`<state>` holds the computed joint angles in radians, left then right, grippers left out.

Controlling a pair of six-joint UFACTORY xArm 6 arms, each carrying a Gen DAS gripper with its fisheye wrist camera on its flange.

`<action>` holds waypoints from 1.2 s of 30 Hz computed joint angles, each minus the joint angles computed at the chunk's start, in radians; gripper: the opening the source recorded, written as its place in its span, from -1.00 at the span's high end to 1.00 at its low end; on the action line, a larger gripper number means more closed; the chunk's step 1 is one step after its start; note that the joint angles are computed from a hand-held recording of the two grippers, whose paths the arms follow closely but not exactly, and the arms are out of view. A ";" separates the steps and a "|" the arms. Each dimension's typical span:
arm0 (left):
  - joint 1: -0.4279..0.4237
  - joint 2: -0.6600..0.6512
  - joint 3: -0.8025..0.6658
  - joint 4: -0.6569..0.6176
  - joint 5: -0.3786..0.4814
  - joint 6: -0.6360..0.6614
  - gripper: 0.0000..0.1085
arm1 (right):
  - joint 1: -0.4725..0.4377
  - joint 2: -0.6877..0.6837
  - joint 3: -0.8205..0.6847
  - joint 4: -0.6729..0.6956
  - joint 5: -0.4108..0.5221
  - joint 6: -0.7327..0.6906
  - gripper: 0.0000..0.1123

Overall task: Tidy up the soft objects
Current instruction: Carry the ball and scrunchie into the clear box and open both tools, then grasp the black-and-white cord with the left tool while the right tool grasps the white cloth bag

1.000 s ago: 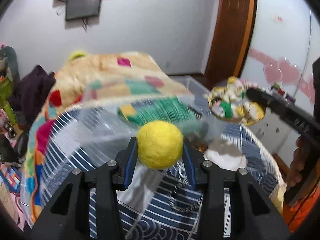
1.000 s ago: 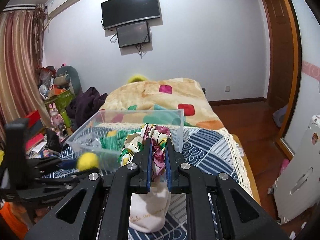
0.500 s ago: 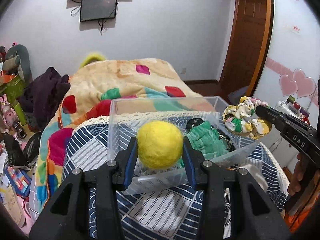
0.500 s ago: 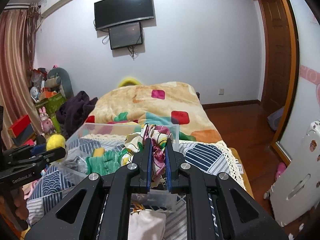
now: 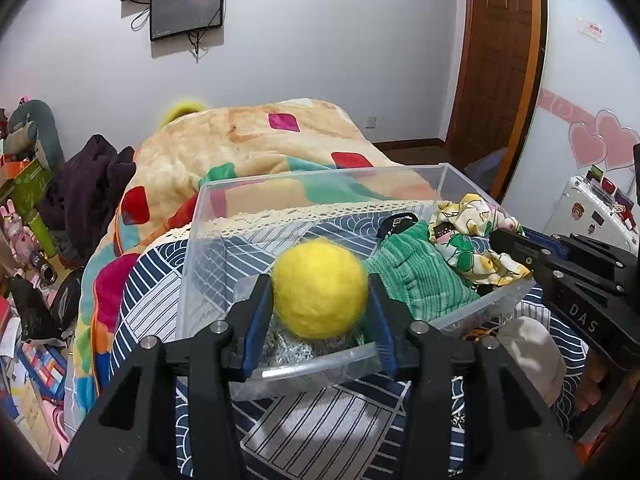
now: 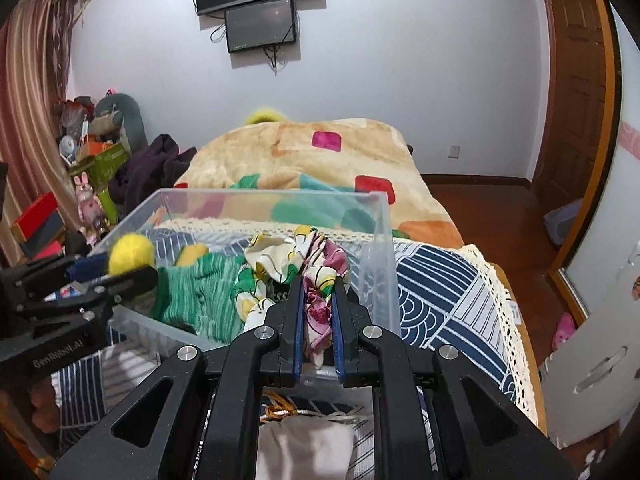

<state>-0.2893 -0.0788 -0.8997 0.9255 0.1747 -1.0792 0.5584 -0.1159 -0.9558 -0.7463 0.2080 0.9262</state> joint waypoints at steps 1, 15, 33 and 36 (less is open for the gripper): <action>0.000 -0.005 0.004 -0.004 -0.002 0.002 0.03 | 0.001 -0.003 0.001 0.000 0.002 0.000 0.79; -0.007 -0.128 0.072 0.178 -0.001 -0.168 -0.51 | 0.005 -0.074 0.017 -0.234 0.035 0.197 -0.15; -0.069 -0.213 0.253 0.000 -0.020 -0.030 -0.85 | 0.013 -0.175 0.170 -0.227 0.018 0.231 -0.77; -0.085 -0.197 0.269 -0.006 -0.016 -0.031 -0.85 | 0.019 -0.168 0.198 -0.125 0.006 0.156 -0.77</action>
<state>-0.3744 -0.2757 -0.6311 0.9200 0.1587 -1.1098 0.5776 -0.2844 -0.7583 -0.8712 0.2141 1.0820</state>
